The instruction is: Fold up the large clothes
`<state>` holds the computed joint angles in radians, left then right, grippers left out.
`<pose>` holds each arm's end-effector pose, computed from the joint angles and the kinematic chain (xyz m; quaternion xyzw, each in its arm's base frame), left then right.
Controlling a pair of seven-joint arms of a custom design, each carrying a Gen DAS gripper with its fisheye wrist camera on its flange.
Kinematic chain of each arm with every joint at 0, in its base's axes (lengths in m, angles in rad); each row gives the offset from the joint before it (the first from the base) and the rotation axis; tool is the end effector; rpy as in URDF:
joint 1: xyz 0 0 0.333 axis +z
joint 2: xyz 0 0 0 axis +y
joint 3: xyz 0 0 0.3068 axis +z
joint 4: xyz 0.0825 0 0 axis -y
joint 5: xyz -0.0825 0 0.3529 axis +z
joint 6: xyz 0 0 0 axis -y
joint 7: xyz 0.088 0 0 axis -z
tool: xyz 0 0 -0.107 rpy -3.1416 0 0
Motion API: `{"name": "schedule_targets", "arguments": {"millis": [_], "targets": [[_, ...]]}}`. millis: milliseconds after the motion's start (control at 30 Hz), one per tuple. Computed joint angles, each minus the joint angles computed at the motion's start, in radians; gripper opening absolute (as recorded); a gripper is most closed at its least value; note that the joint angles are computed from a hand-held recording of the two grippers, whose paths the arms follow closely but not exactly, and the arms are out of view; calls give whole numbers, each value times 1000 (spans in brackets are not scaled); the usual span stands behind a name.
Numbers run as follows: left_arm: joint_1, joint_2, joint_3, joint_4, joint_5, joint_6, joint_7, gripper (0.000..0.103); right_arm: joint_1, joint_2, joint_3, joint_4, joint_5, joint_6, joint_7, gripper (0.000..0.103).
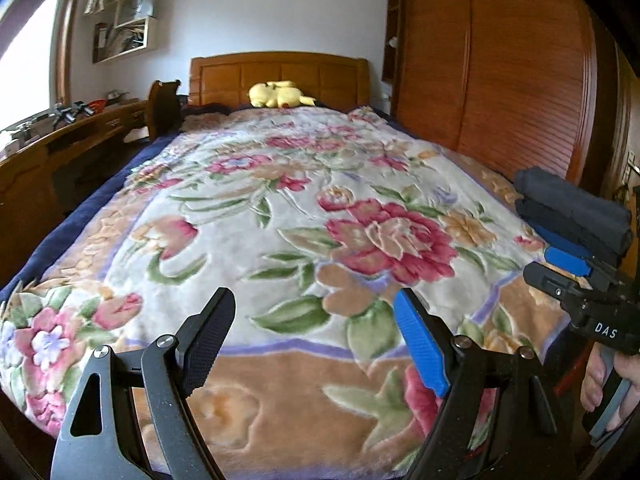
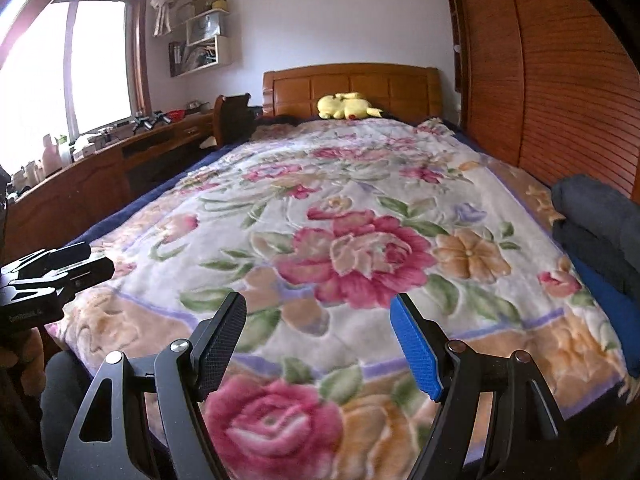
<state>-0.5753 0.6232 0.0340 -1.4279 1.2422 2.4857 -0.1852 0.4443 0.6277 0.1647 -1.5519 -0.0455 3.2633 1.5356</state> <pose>0.6125 -0.3797 0.3815 -0.7090 0.5117 -0.3229 0.3622 0.6046 0.3886 0.4310 -0.7563 0.3974 -0.2273 0.4674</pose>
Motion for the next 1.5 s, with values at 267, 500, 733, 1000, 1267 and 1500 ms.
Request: {"name": "schedule_targets", "arguments": {"millis": [267, 500, 733, 1000, 1267, 1500], "targets": [[-20, -95, -18, -83, 93, -115, -65, 82, -44, 5, 64, -33, -26, 108, -7, 76], [7, -140, -65, -138, 165, -141, -140, 82, -34, 15, 48, -53, -66, 172, 10, 76], [20, -141, -86, -146, 187, -157, -163, 82, -26, 21, 31, -43, -70, 159, 29, 76], [22, -136, -91, -141, 184, -160, -159, 82, -2, 23, 5, -35, -53, 157, 38, 76], [17, -130, -91, -133, 188, -162, -159, 82, -8, 16, 8, -49, -52, 169, 48, 76], [16, -128, -91, -128, 188, -155, -153, 82, -14, 15, 12, -52, -58, 171, 55, 76]]}}
